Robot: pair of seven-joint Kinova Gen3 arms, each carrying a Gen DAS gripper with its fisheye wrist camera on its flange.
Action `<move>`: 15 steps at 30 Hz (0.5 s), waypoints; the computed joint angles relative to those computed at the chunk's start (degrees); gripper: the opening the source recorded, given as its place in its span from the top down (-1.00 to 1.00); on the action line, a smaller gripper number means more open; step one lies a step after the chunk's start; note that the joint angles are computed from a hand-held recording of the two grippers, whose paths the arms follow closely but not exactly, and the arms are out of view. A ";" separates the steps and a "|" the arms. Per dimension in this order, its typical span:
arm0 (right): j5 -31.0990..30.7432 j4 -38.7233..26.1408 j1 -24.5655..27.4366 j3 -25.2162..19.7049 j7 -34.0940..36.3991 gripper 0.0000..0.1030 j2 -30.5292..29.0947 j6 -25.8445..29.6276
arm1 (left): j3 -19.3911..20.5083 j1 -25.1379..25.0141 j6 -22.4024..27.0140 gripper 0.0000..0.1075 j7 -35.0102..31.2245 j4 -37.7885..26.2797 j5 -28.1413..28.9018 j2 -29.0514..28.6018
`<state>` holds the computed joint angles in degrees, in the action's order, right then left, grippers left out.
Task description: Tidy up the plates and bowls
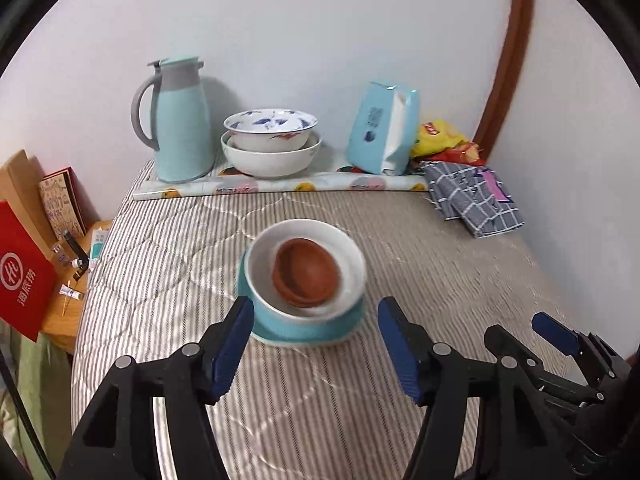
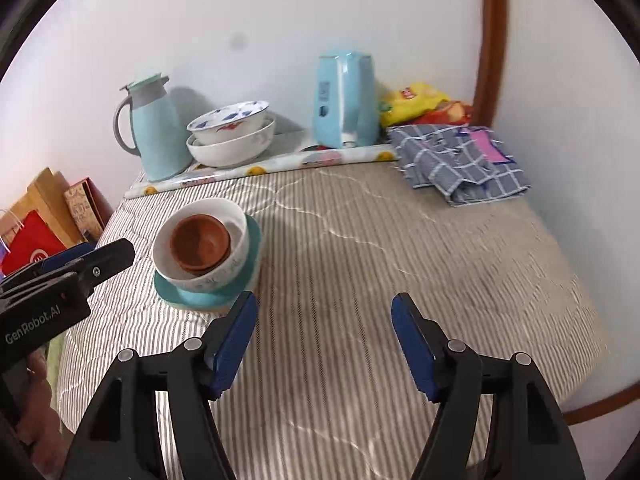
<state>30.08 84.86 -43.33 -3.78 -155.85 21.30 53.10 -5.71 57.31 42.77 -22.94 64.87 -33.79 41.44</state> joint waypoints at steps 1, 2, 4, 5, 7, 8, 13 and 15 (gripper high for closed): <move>0.36 0.82 -0.34 0.15 -0.62 -0.33 -0.71 0.22 | 0.00 0.62 0.40 -0.19 0.19 -0.16 -0.14 -0.01; 0.86 1.94 -0.66 0.27 -1.47 -0.33 -1.72 0.63 | -0.21 1.27 0.59 -0.19 0.75 -0.10 -0.40 -0.06; 1.56 3.77 -0.64 0.00 -3.12 -0.33 -3.25 0.53 | -1.25 3.31 0.98 -0.23 3.13 0.27 -1.62 -0.19; 1.50 5.00 -0.28 -0.38 -3.57 -0.33 -4.38 0.19 | -1.43 4.10 1.58 -0.28 3.98 0.09 -2.17 -0.13; 2.09 6.66 -0.04 -1.06 -5.01 -0.33 -5.98 0.23 | -1.13 5.04 1.80 -0.33 4.91 0.28 -3.05 -0.39; 2.63 7.69 -0.07 -1.41 -6.03 -0.35 -7.01 0.38 | -0.95 5.31 1.55 -0.34 5.28 0.52 -3.43 -0.59; 5.56 10.16 -0.30 -3.81 -9.41 -0.75 -9.86 3.60 | -1.45 8.42 4.07 -0.48 8.45 -0.65 -6.26 0.09; 5.32 11.19 0.41 -4.78 -9.73 -0.76 -10.86 3.68 | -1.47 9.35 5.76 -0.59 9.63 -1.71 -7.08 0.72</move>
<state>35.40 96.05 -42.92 -8.56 -165.58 10.44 56.78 -7.18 66.66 48.53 -13.31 63.15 -40.87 42.16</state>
